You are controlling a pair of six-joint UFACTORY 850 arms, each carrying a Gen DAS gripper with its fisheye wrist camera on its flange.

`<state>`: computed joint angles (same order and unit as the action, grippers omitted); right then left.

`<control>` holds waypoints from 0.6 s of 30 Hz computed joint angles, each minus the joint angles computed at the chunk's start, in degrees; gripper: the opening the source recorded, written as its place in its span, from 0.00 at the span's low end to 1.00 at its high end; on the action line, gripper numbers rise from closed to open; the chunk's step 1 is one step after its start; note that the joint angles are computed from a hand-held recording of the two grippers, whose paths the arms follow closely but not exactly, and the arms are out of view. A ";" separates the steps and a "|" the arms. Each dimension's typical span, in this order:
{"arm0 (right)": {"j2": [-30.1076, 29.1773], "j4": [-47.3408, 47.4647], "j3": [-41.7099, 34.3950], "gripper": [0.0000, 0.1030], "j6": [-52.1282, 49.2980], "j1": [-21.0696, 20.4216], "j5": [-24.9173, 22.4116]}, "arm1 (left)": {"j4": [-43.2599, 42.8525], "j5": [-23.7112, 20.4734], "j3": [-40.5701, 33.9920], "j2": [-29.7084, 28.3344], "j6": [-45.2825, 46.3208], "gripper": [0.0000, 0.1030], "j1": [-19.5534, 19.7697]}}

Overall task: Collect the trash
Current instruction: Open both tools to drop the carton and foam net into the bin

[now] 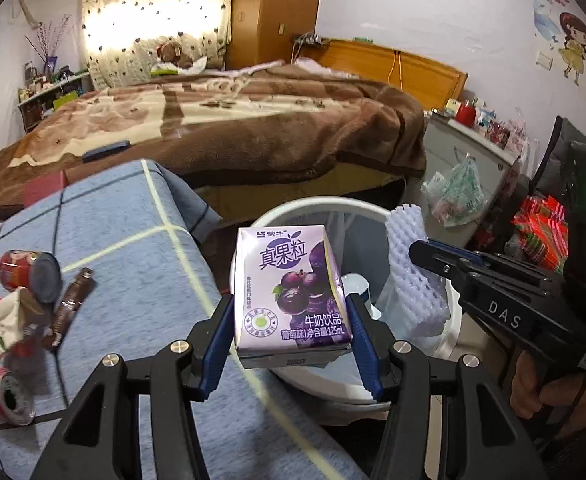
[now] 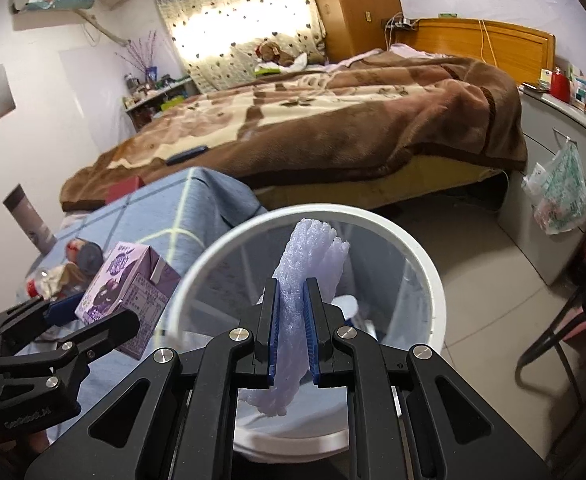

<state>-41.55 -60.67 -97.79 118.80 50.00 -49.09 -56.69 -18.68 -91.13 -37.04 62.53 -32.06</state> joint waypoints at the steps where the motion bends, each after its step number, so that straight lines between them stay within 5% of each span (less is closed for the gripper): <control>1: 0.08 0.39 0.24 0.12 -0.44 -0.09 0.21 | 0.75 -0.15 -0.35 -0.36 -0.49 0.55 -0.19; 14: 0.05 6.34 0.94 0.19 -6.61 -0.97 0.20 | 8.09 -0.74 -2.80 -2.71 -8.58 0.62 -0.96; 18: 0.50 4.80 1.54 0.49 -4.99 -0.65 0.53 | 5.36 -1.17 -2.45 -2.37 -6.89 0.65 -0.49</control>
<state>-41.05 -55.88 -96.25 113.82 49.36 -48.56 -51.34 -19.85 -93.58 -39.41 55.64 -32.56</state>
